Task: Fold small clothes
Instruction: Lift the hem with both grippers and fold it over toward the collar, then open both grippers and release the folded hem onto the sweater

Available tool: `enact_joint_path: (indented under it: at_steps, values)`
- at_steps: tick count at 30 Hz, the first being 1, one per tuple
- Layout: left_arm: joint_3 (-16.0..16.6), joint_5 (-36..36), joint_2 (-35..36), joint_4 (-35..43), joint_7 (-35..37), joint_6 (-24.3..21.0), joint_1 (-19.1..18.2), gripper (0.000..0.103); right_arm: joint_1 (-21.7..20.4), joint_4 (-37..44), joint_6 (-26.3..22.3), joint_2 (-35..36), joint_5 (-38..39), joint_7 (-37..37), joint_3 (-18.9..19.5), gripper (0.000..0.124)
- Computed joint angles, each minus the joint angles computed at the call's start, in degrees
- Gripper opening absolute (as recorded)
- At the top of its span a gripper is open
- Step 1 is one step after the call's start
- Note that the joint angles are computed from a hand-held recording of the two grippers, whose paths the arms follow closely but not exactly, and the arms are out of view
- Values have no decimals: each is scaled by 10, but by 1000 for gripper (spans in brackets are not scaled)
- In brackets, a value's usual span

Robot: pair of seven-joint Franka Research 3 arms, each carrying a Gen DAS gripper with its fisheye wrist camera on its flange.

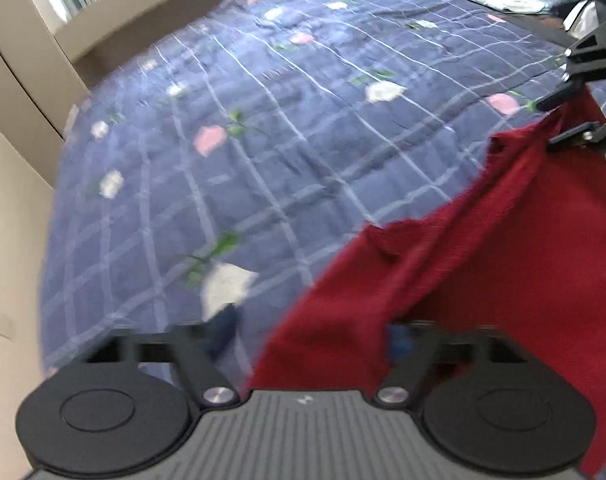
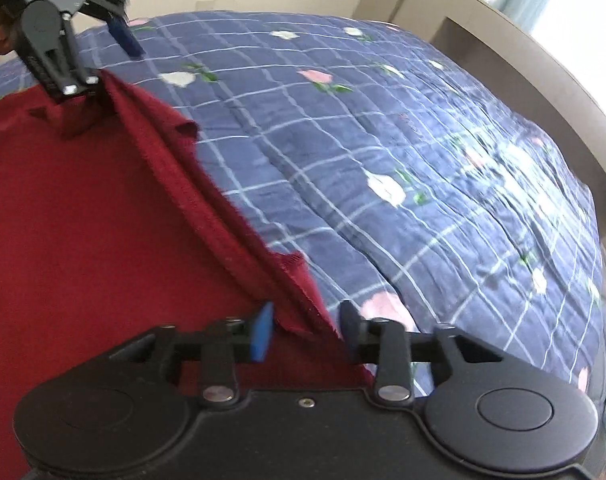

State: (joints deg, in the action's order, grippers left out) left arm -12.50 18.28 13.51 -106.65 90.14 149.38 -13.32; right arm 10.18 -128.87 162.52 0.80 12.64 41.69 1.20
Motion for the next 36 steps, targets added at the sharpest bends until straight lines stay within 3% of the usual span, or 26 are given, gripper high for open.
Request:
enact_joint_path:
  at_steps: [1,3,5,9,11,13,20,22,26,28,30,32,34,36]
  values:
    - [-1,-5,-2,-2,14,8,6,98,-1,-2,9,2,3,9,-1,60]
    - [-10,-41,-8,-10,53,23,23,99,-5,-1,26,7,40,12,-2,75]
    - [-21,-95,-13,-14,94,28,40,103,-8,0,37,12,88,17,-1,77]
    - [-40,-214,-9,11,189,-14,68,103,-9,6,41,29,90,69,-4,77]
    - [-44,-254,2,42,231,-66,75,103,-6,3,48,33,64,95,-6,77]
    - [-36,-253,7,65,247,-102,70,103,-4,3,52,37,32,123,-10,78]
    - [-13,-212,-5,71,252,-97,56,103,-12,16,53,54,42,125,-3,84]
    - [1,-176,-10,68,218,-89,50,103,-7,15,59,57,17,146,-10,84]
    - [16,-143,-19,60,135,-88,52,103,-14,12,72,55,46,142,-1,84]
    - [14,-158,-34,30,103,-53,58,103,-20,1,108,46,88,121,12,85]
    - [12,-165,-51,-17,58,10,56,103,-46,-3,129,32,244,7,53,101]
    - [3,-188,-58,-55,23,52,53,103,-52,-5,139,15,425,-141,75,102]
    - [-1,-190,-63,-100,-27,110,42,103,-41,-18,132,-5,502,-204,68,102]
    - [12,-133,-64,-145,-127,186,19,103,-23,-39,134,-23,553,-253,56,102]
